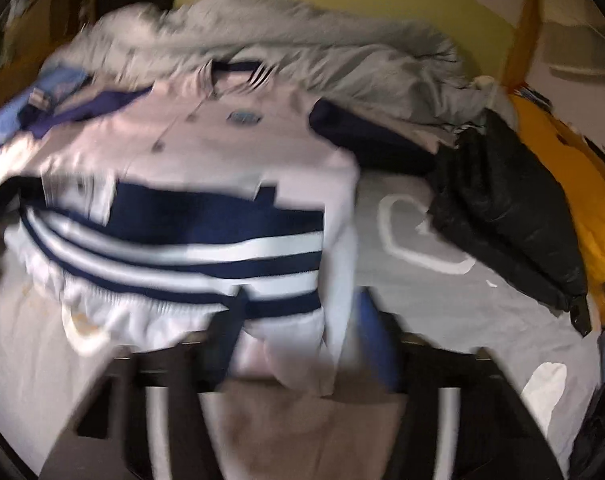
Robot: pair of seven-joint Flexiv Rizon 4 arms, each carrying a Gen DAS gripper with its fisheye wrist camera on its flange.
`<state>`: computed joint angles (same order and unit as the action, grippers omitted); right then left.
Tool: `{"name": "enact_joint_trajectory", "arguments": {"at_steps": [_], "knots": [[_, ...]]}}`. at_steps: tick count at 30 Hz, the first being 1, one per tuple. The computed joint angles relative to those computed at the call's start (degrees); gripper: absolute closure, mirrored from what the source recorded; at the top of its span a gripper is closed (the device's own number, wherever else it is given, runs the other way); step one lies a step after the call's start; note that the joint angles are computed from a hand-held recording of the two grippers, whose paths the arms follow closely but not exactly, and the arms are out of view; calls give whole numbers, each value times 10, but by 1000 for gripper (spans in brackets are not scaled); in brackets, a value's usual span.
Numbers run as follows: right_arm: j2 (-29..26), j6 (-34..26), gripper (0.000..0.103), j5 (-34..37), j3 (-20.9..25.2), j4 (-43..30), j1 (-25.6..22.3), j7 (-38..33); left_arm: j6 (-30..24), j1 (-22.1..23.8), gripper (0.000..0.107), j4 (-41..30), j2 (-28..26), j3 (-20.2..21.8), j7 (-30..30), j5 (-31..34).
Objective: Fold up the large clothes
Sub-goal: 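Lift the hem and fold it toward the collar with both tools, then release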
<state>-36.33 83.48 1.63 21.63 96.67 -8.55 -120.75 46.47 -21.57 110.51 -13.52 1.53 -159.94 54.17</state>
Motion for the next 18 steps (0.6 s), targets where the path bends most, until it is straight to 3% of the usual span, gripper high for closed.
{"name": "enact_joint_trajectory", "arguments": {"at_steps": [1,2,5,7,8,9,10,12,16,18], "knots": [[-3,4,88,3,-7,-10,5,11,-31,-10,10,-10,5,3,-9,22],[-5,12,91,2,-24,-17,18,27,-72,-22,10,-23,12,5,-24,54],[-20,-1,92,-8,-31,-50,21,50,-92,-9,10,-32,28,3,-38,86],[-24,-12,91,2,6,-62,-8,35,-74,9,10,-29,37,3,-50,93],[-26,-17,89,18,46,-64,-38,10,-56,16,10,-22,42,3,-61,100],[-27,-27,76,33,79,-64,-63,-15,-40,23,10,-17,45,2,-66,104],[-27,-35,53,45,98,-63,-78,-36,-12,30,10,-7,48,2,-77,112],[-29,-43,37,67,128,-61,-99,-78,40,50,10,5,40,3,-79,106],[-31,-96,37,72,101,-65,-72,-95,105,77,10,-2,2,11,-43,56],[-36,-130,38,59,53,-75,-33,-69,139,86,11,0,-14,22,-29,35]]}}
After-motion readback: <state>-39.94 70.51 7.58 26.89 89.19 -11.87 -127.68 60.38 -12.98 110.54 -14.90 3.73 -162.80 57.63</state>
